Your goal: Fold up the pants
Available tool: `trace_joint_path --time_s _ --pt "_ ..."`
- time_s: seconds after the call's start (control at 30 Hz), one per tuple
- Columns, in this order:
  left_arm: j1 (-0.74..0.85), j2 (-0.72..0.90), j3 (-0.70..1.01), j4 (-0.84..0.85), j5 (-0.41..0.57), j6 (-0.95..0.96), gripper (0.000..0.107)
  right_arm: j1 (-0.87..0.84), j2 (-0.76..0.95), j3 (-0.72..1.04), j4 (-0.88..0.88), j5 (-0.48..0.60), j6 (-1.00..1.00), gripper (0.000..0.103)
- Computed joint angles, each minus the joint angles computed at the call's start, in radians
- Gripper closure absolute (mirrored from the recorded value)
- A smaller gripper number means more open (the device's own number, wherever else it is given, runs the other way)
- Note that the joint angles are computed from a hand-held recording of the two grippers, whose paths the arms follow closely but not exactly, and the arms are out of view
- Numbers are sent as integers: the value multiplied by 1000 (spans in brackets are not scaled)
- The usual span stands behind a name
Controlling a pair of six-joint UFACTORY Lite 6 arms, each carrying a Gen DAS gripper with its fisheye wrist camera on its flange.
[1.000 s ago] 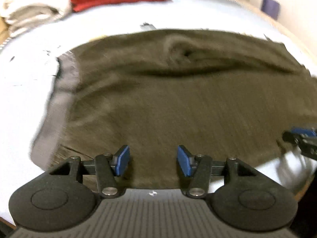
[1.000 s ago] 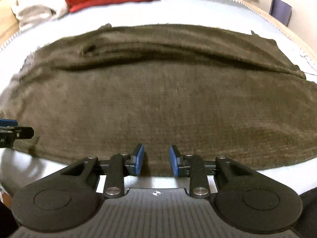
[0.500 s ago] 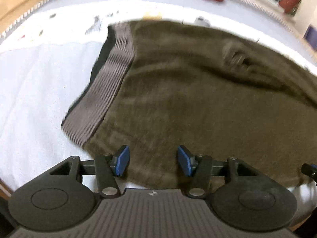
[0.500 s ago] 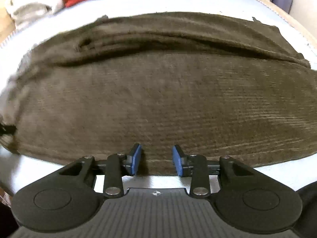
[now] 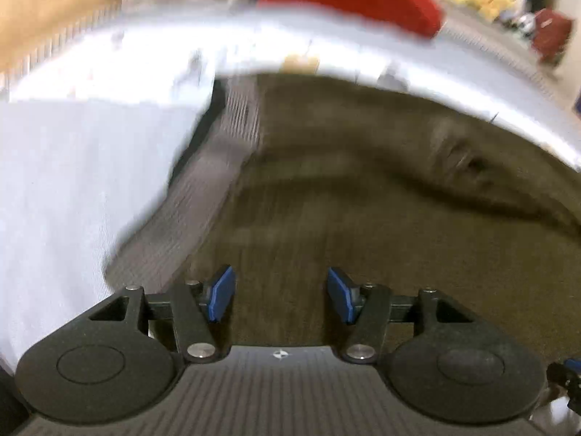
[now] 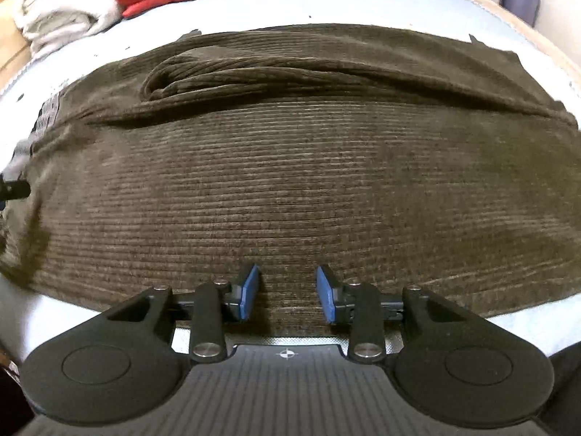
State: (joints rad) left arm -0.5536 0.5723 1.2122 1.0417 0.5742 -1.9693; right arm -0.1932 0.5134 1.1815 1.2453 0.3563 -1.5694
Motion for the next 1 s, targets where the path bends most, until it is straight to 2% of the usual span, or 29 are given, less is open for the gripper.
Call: trace_joint_path --time_s 0.03,0.13,0.27,0.33,0.43,0.57,0.63,0.73,0.8,0.87,0.93,1.0 --pt "-6 11 25 -32 18 49 40 8 -5 -8 3 -13 -11 65" --pt "-56 53 77 3 94 83 39 16 -19 -21 -7 -26 -16 65" --pt "-105 30 39 176 116 -50 39 5 -16 7 -53 1 56 65" --pt "-129 28 39 259 149 -122 36 -15 -25 23 -12 37 52 65" --pt "-159 34 57 356 183 -194 24 -70 -59 50 106 105 -12 64" --pt "-210 66 117 435 241 -170 22 -171 -70 136 179 213 -23 60" --pt "-231 88 161 425 261 -128 22 -221 -70 163 225 264 -75 58" --pt "-234 98 197 410 233 -134 21 -288 -67 144 315 317 -234 54" --pt "-232 107 239 356 222 -99 21 -315 -53 128 306 320 -236 53" --pt "-234 167 365 207 282 78 20 -324 -12 168 245 344 -128 53" --pt "-236 226 492 91 348 230 20 -313 -9 160 273 347 -138 53" --pt "-243 255 568 37 390 291 17 -291 2 151 288 337 -172 53"
